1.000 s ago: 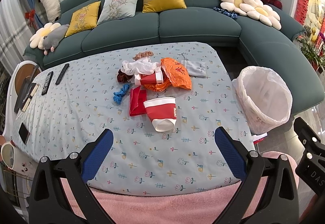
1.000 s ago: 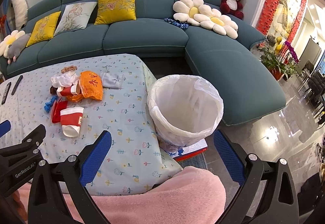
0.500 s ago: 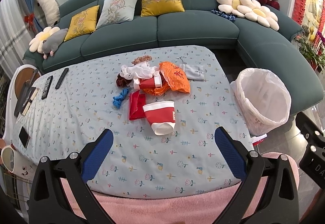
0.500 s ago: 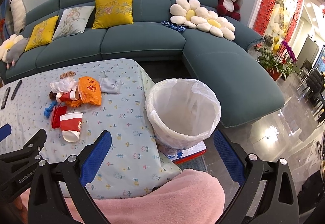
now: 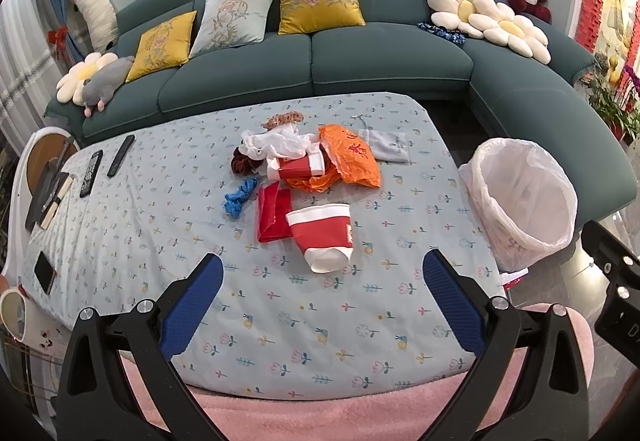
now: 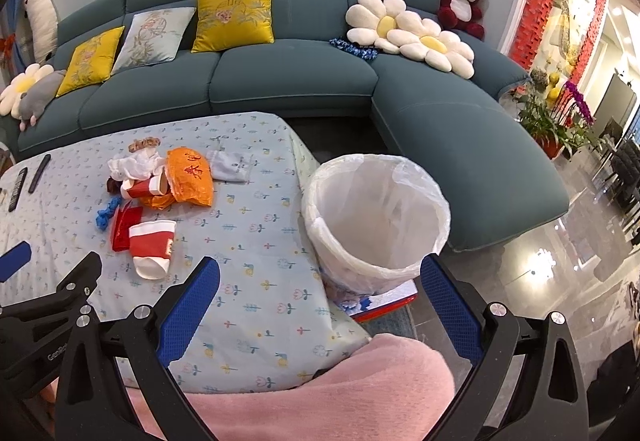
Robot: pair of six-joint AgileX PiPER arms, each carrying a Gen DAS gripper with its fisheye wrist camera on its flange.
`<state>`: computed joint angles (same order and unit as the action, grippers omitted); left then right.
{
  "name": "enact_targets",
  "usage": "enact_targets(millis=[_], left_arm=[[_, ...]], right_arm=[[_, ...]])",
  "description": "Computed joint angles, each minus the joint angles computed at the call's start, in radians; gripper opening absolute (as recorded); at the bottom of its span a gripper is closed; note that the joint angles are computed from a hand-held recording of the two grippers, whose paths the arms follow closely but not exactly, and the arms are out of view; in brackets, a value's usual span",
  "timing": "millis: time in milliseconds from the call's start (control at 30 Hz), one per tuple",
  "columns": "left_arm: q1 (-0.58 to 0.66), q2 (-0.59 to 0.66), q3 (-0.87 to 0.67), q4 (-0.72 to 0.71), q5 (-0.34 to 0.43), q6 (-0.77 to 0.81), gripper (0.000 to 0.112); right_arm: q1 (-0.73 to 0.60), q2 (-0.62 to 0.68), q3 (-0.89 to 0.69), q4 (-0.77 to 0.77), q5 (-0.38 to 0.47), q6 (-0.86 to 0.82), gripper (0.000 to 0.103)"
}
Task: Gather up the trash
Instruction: 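Reach the right tool to the red-and-white paper cup and grasp it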
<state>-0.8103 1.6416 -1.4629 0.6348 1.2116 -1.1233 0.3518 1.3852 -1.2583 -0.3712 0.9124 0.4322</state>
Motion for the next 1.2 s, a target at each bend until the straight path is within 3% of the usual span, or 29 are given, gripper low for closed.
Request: enact_targets(millis=[100,367,667,933,1200], left_arm=[[0.043,-0.031,0.047,-0.005,-0.044,0.003,0.096],[0.173,-0.090,0.171,-0.042,-0.172,0.050,0.095],[0.384,-0.094,0.268,-0.169,-0.358,0.214,0.096],[0.584,0.022,0.260,-0.346,-0.492,0.412,0.095],[0.665,0.184,0.164,-0.472,-0.540,0.582,0.095]], right_arm=[[0.015,0.032,-0.024,0.016,0.008,0.014,0.096],[0.105,0.092,-0.025,0.007,-0.085,0.049,0.096],[0.169,0.246,-0.089,0.100,-0.170,0.028,0.096],[0.181,0.470,-0.195,0.283,-0.211,-0.056,0.092],[0.209,0.668,-0.344,0.380,-0.186,-0.122,0.089]])
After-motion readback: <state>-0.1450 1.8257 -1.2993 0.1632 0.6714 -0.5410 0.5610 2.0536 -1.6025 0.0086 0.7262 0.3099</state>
